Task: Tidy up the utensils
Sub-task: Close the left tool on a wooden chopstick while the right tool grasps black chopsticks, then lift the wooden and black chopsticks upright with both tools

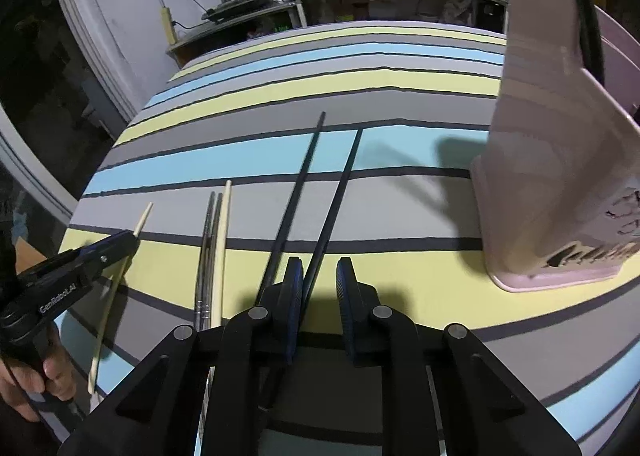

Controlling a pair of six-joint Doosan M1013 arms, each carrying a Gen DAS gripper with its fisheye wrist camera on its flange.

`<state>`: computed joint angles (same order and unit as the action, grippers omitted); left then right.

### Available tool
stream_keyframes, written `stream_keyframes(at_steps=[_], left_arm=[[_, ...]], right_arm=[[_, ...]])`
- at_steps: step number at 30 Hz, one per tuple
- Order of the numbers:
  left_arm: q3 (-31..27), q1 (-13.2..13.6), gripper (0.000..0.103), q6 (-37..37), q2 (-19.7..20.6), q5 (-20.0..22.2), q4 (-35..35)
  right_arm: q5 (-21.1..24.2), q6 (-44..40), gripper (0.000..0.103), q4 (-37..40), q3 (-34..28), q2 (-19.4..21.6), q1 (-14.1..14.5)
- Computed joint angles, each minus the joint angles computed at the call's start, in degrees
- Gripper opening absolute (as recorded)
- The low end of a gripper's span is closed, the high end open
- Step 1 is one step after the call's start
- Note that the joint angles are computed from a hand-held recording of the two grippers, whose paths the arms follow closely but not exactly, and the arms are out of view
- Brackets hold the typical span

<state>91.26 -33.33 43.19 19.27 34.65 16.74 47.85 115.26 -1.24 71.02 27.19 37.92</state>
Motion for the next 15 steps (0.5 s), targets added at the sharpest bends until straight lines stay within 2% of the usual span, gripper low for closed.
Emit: stream_keyframes(at_steps=[4,11,13,15], left_arm=[[-0.45,-0.23,0.009,0.24,0.33,0.57,0.93],[-1.56,-1.95,0.01,1.81,1.22,4.0,7.75],[-1.92,-2.28,0.01,1.77,1.51,4.86,9.36],[-2.1,-2.37,0.01,1.7,1.67,5.17,10.07]], right_arm=[[2.3,0.14,0.017,-1.08,-2.8,1.56,-0.04],[4.83,-0.04,0.016,-3.12,-7.12,4.44,-0.17],[5.38,0.43,0.01,-4.68,-7.99,5.04,0.03],[5.52,0.19,0.009,-4.6,-8.59,5.45,-0.06]])
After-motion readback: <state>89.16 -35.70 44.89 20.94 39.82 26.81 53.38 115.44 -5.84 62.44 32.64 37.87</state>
